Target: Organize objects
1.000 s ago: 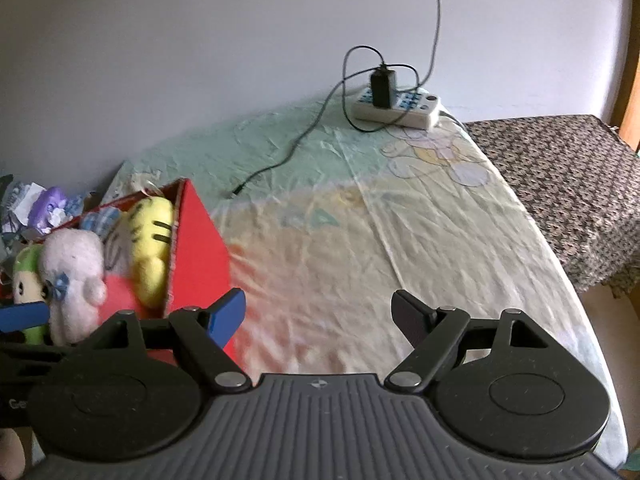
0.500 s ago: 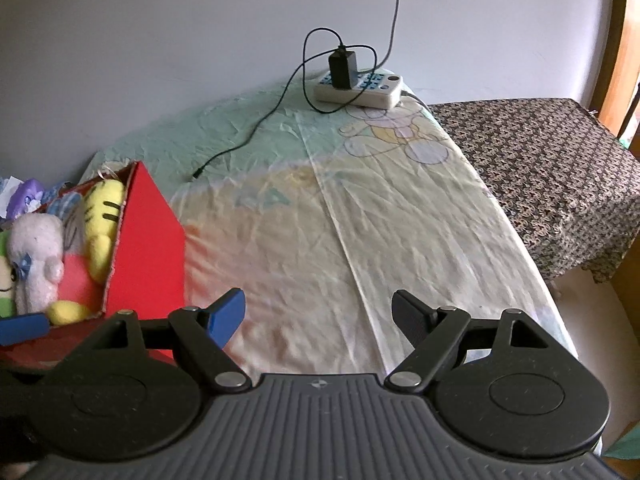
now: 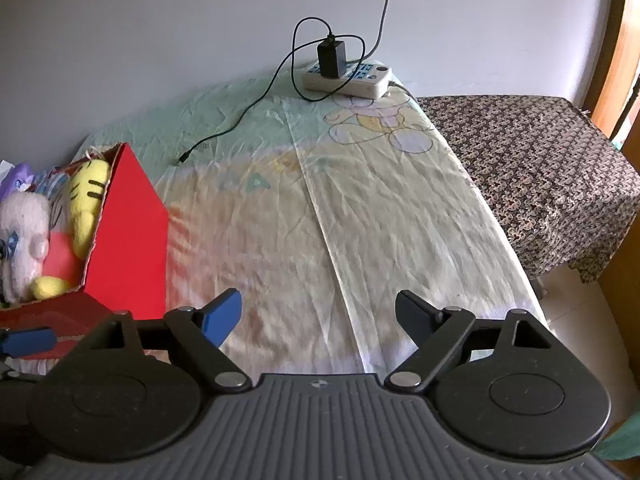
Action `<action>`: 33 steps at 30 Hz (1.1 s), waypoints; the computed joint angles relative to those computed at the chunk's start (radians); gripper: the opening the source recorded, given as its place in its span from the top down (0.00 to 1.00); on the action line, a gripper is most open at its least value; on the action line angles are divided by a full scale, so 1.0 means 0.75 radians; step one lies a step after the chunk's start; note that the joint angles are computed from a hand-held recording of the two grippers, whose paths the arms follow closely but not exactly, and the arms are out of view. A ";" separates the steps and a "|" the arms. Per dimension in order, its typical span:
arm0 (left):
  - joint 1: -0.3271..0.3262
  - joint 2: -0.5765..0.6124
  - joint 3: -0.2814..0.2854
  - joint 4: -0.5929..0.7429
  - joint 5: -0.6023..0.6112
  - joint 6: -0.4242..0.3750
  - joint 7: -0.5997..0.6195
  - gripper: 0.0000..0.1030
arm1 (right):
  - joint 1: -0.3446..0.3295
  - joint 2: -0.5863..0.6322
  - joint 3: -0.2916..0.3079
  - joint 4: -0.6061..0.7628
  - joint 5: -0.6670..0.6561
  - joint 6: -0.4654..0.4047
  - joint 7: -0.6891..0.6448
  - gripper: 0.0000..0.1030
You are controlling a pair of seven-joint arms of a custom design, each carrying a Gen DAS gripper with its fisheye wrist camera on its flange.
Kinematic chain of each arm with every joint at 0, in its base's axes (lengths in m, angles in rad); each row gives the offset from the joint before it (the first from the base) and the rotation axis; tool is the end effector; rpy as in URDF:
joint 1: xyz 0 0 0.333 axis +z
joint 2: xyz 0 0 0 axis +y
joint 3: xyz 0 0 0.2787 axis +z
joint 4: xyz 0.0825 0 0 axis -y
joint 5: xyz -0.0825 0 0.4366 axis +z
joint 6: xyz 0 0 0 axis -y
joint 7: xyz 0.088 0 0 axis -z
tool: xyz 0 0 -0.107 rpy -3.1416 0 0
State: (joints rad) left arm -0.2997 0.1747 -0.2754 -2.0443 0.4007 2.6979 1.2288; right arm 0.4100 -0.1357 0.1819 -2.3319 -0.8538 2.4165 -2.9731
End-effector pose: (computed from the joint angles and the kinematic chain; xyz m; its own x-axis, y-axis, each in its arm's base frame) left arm 0.5428 -0.3637 0.3436 -0.4838 -0.8682 -0.1104 -0.7330 0.4709 -0.4908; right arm 0.4644 0.3069 0.3467 -0.4882 -0.8670 -0.0999 -0.6524 0.4386 -0.6180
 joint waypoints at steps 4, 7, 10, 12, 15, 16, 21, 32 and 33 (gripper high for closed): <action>-0.002 0.000 0.002 0.000 0.000 -0.024 -0.014 0.04 | 0.002 0.001 -0.004 -0.003 0.034 0.009 -0.028 0.16; -0.001 -0.003 0.004 -0.003 0.002 -0.028 -0.029 0.04 | 0.005 0.006 -0.003 0.003 0.042 0.007 -0.049 0.16; 0.000 -0.006 0.005 -0.005 0.003 -0.030 -0.039 0.04 | 0.007 0.016 -0.003 0.015 0.043 0.013 -0.073 0.16; 0.000 -0.011 0.007 -0.009 0.009 -0.031 -0.050 0.04 | 0.009 0.025 -0.004 0.025 0.043 0.019 -0.092 0.16; 0.002 -0.022 0.011 -0.018 0.017 -0.029 -0.067 0.04 | 0.012 0.039 -0.006 0.039 0.046 0.036 -0.112 0.16; 0.002 -0.020 0.013 -0.017 0.022 -0.029 -0.075 0.04 | 0.012 0.043 -0.008 0.044 0.047 0.041 -0.118 0.16; 0.008 -0.030 0.019 -0.022 0.029 -0.041 -0.102 0.04 | 0.015 0.064 -0.012 0.071 0.044 0.067 -0.153 0.16; 0.018 -0.079 0.048 -0.036 0.151 -0.046 -0.247 0.04 | 0.022 0.105 -0.018 0.158 -0.007 0.126 -0.234 0.16; 0.019 -0.084 0.051 -0.037 0.167 -0.048 -0.264 0.04 | 0.022 0.110 -0.019 0.166 -0.009 0.135 -0.243 0.16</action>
